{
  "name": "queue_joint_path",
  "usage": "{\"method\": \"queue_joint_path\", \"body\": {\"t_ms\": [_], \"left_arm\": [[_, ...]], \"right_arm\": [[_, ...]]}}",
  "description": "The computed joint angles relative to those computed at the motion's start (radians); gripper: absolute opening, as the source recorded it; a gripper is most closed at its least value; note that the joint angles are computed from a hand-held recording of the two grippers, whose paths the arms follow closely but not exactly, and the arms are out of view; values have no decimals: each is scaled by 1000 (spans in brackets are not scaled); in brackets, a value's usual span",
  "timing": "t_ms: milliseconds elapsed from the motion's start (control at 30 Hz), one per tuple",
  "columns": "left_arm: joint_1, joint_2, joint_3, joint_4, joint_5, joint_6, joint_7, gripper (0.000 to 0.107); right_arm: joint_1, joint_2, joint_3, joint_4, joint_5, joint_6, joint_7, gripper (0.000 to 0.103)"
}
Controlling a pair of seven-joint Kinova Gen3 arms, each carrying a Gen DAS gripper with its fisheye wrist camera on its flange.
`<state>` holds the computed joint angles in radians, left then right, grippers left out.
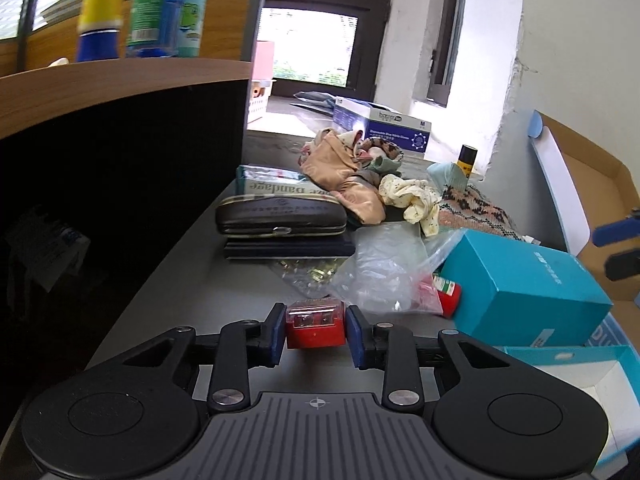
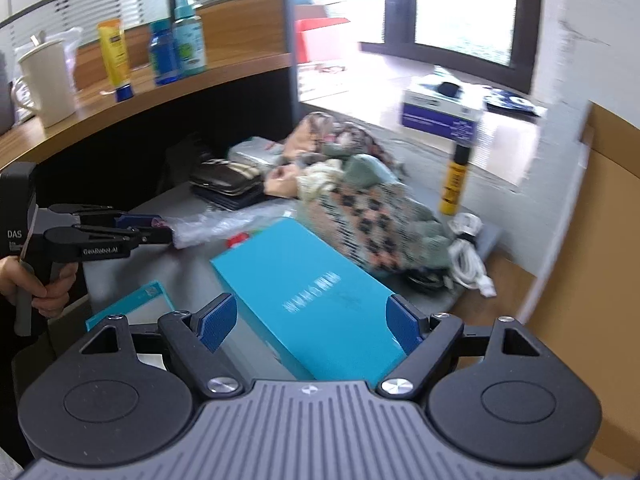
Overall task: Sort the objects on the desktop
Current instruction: 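Grasp the red pencil sharpener in its clear case with the left gripper, then grasp the red cylindrical container with the right gripper while the left holds the sharpener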
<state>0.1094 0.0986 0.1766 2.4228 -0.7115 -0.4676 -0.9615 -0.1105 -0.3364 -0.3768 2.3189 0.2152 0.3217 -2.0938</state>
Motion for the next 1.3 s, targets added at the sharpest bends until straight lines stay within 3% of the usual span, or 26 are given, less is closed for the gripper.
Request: {"method": "queue_joint_path", "body": {"t_ms": [233, 400, 667, 1000, 1300], "left_arm": [[-41, -30, -31, 44, -102, -28, 78, 34], [-60, -37, -55, 70, -174, -54, 110, 33], [-89, -39, -83, 83, -260, -100, 150, 33], [-121, -28, -96, 71, -366, -141, 197, 34], [-123, -19, -91, 58, -394, -134, 201, 36]], "right_arm": [[-121, 122, 76, -98, -21, 11, 108, 86], [-200, 214, 124, -197, -38, 79, 195, 82], [-284, 338, 165, -364, -29, 245, 303, 45], [-350, 483, 205, -546, 11, 429, 387, 43], [-373, 612, 233, -689, -16, 578, 486, 44]]}}
